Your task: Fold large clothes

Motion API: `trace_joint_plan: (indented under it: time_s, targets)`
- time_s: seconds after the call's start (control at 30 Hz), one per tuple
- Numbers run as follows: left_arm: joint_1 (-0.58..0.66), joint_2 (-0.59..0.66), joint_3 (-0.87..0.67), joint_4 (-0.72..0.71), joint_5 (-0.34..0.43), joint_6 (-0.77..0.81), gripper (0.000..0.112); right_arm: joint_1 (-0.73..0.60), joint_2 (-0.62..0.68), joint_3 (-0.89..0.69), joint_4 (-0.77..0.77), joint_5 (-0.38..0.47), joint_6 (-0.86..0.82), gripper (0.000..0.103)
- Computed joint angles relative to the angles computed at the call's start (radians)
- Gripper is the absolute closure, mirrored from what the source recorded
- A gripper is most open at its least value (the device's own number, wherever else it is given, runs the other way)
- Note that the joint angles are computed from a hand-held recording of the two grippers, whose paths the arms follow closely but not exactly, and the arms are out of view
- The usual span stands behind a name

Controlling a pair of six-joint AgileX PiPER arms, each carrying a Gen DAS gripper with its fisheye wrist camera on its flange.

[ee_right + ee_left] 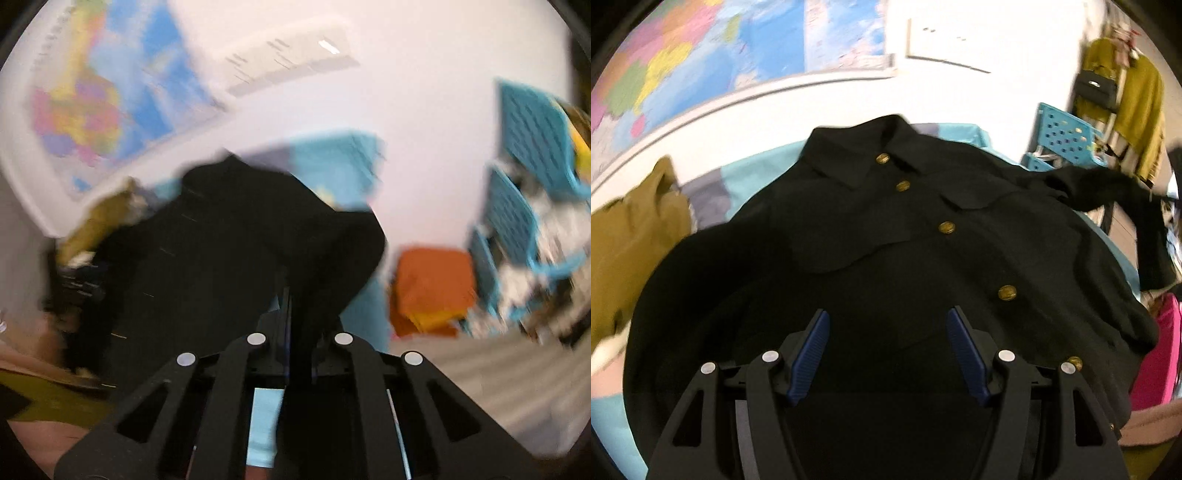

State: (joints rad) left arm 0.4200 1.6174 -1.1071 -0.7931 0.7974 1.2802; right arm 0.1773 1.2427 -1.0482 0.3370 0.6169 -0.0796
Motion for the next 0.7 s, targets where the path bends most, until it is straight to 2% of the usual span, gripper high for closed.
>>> trace_joint_plan:
  time_s: [0.1, 0.2, 0.37, 0.4, 0.43, 0.47, 0.57, 0.63, 0.7]
  targets:
    - [0.017, 0.008, -0.031, -0.028, 0.060, 0.025, 0.049, 0.080, 0.065, -0.236, -0.019, 0.140, -0.018, 0.096]
    - [0.033, 0.024, -0.067, -0.050, 0.113, 0.030, 0.049, 0.195, 0.214, -0.476, -0.030, 0.246, -0.032, 0.095]
    - [0.068, 0.040, -0.113, -0.099, 0.198, 0.053, 0.049, 0.321, 0.575, -0.837, 0.047, 0.371, -0.035, 0.086]
    - [0.074, 0.042, -0.122, -0.103, 0.212, 0.054, 0.049, 0.343, 0.666, -0.926, 0.051, 0.413, -0.025, 0.080]
    - [0.081, 0.043, -0.123, -0.107, 0.220, 0.060, 0.048, 0.358, 0.728, -0.988, 0.048, 0.445, -0.007, 0.056]
    - [0.085, 0.043, -0.124, -0.107, 0.223, 0.061, 0.043, 0.367, 0.775, -1.037, 0.048, 0.464, 0.010, 0.039]
    - [0.095, 0.050, -0.120, -0.105, 0.248, 0.074, 0.039, 0.358, 0.770, -0.987, 0.064, 0.412, -0.023, 0.038]
    - [0.092, 0.055, -0.115, -0.102, 0.261, 0.084, 0.039, 0.311, 0.701, -0.871, 0.126, 0.336, -0.036, 0.038]
    - [0.081, 0.075, -0.124, -0.103, 0.289, 0.084, 0.039, 0.282, 0.599, -0.719, 0.049, 0.204, -0.018, 0.038]
